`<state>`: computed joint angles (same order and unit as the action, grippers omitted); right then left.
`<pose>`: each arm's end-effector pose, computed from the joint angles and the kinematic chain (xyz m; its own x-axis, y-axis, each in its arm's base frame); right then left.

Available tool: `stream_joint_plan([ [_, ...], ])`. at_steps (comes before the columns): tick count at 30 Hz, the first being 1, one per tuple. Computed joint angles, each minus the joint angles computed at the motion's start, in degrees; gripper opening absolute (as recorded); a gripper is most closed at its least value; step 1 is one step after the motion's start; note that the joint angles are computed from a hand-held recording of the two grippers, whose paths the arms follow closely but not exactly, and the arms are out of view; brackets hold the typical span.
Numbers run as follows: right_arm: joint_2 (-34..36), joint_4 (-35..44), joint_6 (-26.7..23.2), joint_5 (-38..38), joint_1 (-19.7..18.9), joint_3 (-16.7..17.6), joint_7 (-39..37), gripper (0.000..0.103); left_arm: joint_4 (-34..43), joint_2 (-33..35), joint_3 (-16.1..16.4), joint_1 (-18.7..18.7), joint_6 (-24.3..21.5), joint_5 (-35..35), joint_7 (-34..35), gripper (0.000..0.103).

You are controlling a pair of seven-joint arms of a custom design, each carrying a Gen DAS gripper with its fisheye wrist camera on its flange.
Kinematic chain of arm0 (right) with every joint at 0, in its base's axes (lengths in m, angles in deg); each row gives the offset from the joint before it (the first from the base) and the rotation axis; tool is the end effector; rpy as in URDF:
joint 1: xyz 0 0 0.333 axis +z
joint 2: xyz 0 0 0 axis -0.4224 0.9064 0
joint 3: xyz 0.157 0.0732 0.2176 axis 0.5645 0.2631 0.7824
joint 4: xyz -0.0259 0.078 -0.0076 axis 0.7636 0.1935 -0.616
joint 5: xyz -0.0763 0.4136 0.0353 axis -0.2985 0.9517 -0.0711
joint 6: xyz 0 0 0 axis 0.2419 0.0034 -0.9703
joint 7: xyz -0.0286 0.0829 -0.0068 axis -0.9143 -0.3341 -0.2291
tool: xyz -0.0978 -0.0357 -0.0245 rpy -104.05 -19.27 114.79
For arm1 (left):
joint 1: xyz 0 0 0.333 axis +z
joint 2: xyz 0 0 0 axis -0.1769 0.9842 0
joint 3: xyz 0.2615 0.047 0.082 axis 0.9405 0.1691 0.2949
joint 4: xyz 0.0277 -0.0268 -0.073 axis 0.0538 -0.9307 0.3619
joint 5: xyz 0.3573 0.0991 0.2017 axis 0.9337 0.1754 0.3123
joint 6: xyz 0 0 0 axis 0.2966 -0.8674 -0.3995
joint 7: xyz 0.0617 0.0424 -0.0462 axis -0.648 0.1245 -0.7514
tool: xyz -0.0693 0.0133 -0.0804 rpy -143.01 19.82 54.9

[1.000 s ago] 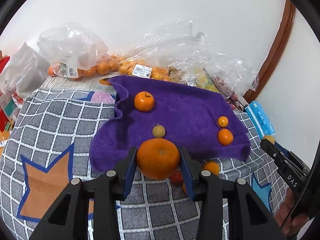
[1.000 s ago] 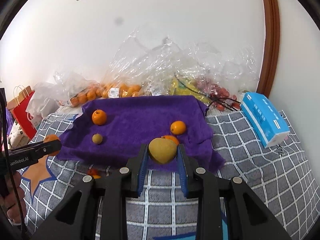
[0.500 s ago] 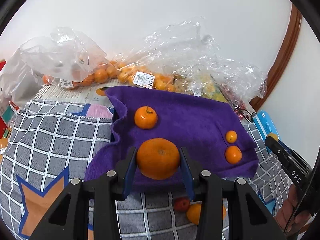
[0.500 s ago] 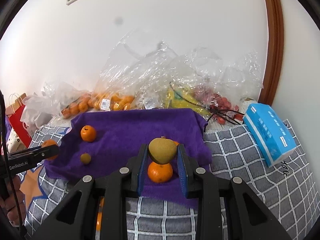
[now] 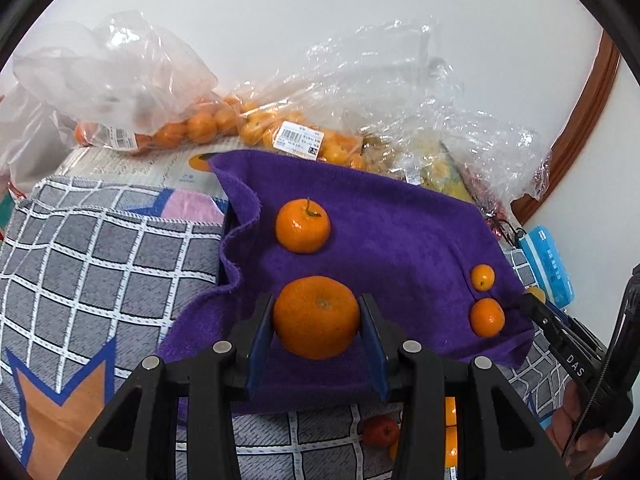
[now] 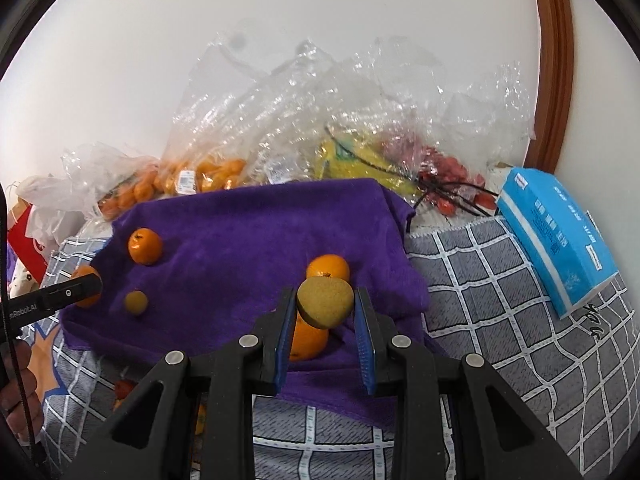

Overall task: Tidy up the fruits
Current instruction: 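Lift the held pear and orange and carry them over the purple towel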

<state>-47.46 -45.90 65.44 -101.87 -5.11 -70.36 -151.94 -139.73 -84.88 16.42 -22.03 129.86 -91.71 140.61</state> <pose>0.4493 0.3037 0.3785 -0.1378 -0.9862 -0.0921 -0.6581 0.1607 -0.7356 0.5171 -0.1229 0.3997 -0.2238 -0.9335 0.2802 -0.7804 -0.0005 -0.6252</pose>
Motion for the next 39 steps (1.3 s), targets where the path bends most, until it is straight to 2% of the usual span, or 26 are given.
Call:
stream_joint_plan([
  [11,2.96,1.54,-1.23,2.35,0.64,-0.88,-3.0,0.028,1.06,1.65,-0.35,0.19,-1.73,-0.08,0.78,0.04],
  [17,3.24,1.78,-1.58,1.34,0.94,-1.23,-2.15,0.028,1.61,2.51,-0.81,0.56,-2.22,-0.28,0.88,0.04],
  [39,3.68,2.4,-4.43,0.41,1.82,-1.33,-2.25,0.028,2.26,3.97,-1.67,1.18,-1.28,1.86,-1.35,0.04],
])
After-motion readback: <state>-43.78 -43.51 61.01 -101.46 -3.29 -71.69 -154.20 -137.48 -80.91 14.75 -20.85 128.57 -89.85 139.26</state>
